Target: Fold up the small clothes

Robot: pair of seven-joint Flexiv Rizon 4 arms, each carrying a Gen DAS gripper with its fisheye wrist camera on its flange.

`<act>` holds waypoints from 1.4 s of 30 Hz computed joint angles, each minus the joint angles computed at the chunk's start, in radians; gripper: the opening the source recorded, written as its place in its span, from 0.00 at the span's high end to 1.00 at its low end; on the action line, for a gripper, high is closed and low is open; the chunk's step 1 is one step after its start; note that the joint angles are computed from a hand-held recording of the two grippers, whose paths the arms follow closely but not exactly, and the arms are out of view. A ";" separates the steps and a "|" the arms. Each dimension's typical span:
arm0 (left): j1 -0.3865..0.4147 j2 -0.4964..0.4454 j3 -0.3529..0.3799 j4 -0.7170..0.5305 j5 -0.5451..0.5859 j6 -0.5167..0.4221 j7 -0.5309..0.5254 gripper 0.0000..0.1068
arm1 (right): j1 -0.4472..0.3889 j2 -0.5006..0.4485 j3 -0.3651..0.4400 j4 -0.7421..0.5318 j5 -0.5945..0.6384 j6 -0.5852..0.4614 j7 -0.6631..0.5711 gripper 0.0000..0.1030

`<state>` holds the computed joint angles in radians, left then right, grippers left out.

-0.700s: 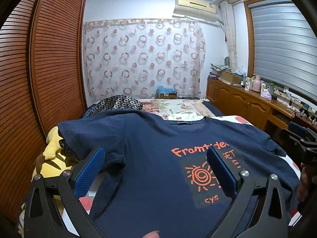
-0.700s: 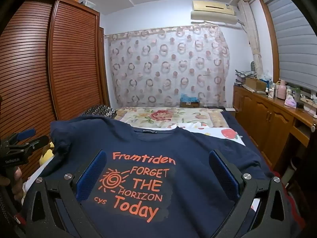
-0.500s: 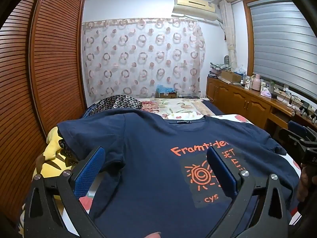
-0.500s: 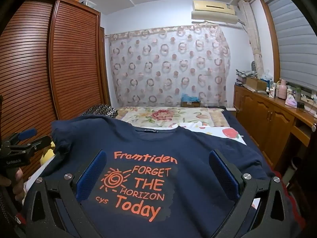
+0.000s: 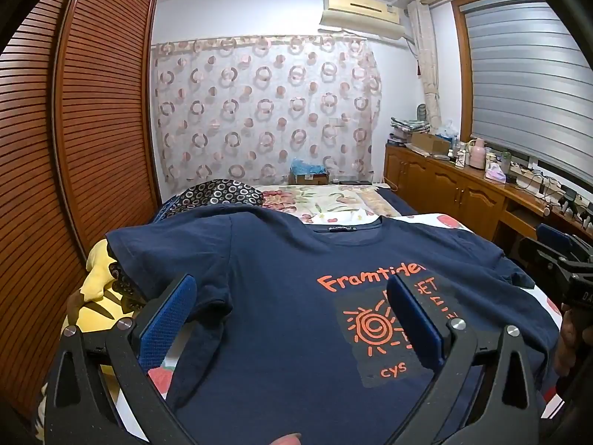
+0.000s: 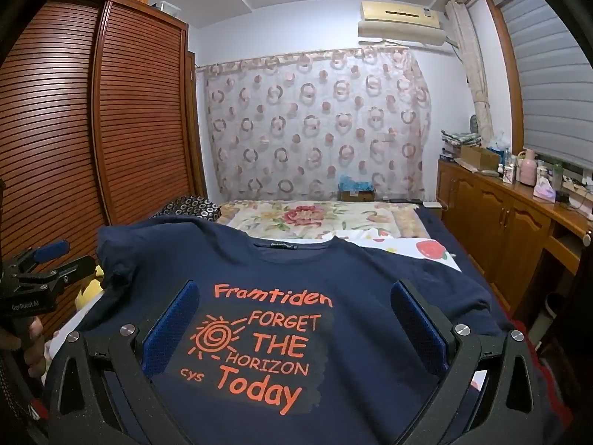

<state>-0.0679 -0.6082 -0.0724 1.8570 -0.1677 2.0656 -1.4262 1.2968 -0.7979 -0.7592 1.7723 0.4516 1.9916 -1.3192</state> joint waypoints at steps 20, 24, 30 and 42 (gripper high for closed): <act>0.004 -0.002 -0.002 0.001 0.007 0.005 -0.003 0.04 | -0.011 0.009 0.011 0.001 -0.013 -0.005 0.008 0.00; 0.003 -0.002 -0.001 0.000 0.006 0.003 -0.003 0.04 | -0.011 0.009 0.010 0.001 -0.013 -0.004 0.007 0.00; -0.001 -0.002 0.000 0.000 0.003 0.005 -0.003 0.04 | -0.011 0.012 0.011 0.004 -0.008 0.000 0.003 0.00; -0.019 0.001 0.009 0.002 -0.013 0.007 0.004 0.04 | -0.013 0.013 0.014 0.000 -0.003 -0.002 -0.003 0.00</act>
